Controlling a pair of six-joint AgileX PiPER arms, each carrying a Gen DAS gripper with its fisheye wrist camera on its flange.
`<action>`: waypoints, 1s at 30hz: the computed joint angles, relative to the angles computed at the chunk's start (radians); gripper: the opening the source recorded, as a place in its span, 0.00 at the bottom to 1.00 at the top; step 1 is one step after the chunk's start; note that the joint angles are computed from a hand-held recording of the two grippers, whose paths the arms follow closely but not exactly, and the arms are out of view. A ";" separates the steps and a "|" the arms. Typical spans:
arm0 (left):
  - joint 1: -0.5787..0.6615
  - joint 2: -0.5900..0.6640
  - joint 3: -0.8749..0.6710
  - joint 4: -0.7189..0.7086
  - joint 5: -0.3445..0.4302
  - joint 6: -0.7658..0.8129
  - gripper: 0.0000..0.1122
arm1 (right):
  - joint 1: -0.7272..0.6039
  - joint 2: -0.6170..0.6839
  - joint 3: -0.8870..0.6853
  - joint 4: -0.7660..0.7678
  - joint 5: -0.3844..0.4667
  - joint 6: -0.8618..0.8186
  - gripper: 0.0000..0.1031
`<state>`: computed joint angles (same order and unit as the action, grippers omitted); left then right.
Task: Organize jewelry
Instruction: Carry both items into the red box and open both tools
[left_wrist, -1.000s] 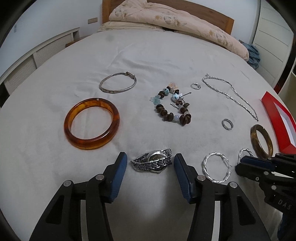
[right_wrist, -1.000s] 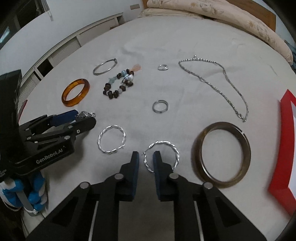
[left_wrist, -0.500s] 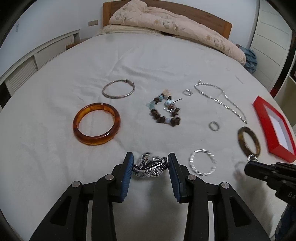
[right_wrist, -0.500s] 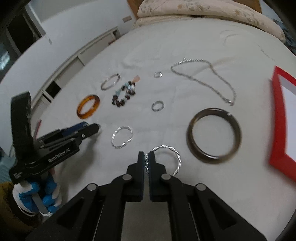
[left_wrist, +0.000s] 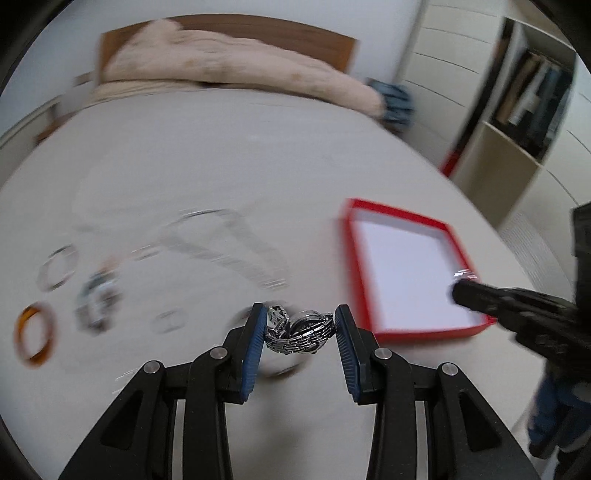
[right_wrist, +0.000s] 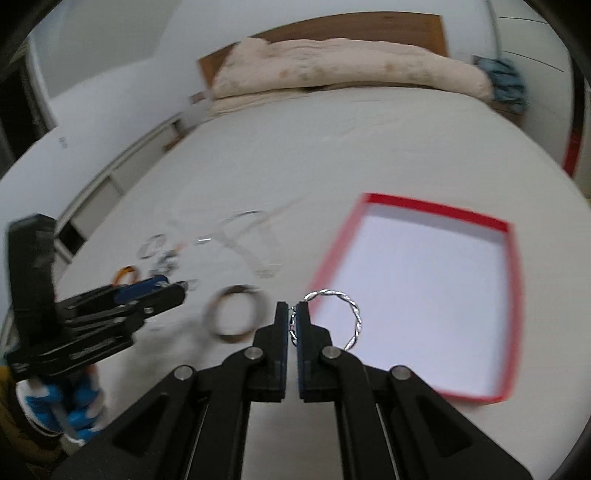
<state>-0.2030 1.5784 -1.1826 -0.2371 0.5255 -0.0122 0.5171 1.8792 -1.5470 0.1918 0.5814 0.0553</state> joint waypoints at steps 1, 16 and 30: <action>-0.033 0.051 -0.058 -0.013 0.008 0.001 0.33 | -0.033 0.003 0.001 -0.007 0.012 -0.012 0.03; -0.257 0.518 -0.547 0.238 0.181 -0.213 0.35 | -0.239 0.180 -0.078 0.081 0.166 -0.236 0.05; -0.262 0.343 -0.398 0.301 0.117 -0.290 0.48 | -0.221 0.010 0.041 -0.064 0.150 -0.113 0.29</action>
